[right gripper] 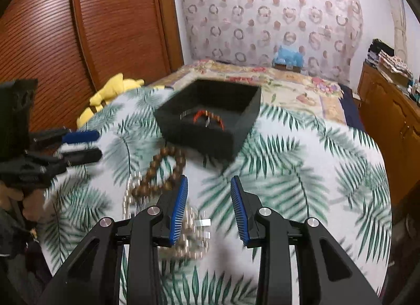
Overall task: Organize jewelry
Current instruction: 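Open both tools and withdraw them from the black box, then grasp a pearl strand from the jade dish with the right tool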
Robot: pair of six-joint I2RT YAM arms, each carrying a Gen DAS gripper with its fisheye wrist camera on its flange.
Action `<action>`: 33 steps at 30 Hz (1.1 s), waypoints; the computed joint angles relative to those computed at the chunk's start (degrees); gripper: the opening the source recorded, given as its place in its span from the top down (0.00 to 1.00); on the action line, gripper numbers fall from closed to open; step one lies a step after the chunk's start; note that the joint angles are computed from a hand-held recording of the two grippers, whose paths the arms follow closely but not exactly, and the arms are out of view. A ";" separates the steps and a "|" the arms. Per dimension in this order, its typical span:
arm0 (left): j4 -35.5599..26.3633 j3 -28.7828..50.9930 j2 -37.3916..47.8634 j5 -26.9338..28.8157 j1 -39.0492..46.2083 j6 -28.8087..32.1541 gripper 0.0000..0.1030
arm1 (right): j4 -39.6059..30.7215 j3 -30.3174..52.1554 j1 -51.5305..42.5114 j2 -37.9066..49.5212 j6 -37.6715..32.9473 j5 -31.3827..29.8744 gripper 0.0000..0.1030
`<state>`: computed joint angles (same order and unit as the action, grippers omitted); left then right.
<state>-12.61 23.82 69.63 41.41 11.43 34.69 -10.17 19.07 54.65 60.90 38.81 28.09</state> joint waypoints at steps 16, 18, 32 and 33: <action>-6.45 -2.45 -5.06 2.14 4.13 6.31 0.39 | 0.24 -3.74 2.70 5.28 8.14 -1.58 0.71; -6.55 -2.40 -5.06 1.94 3.91 6.03 0.39 | 0.14 -3.27 2.45 5.68 7.97 -1.73 0.71; -5.38 -2.61 -3.95 1.63 3.81 6.07 0.38 | -4.73 -1.42 6.85 4.17 11.31 0.47 0.72; -5.07 -2.68 -3.78 1.55 3.73 5.92 0.38 | -5.55 -1.28 7.60 3.69 11.98 1.20 0.72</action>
<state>-17.68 21.14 65.84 42.97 15.16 40.61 -15.72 17.80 62.25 64.59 50.79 29.29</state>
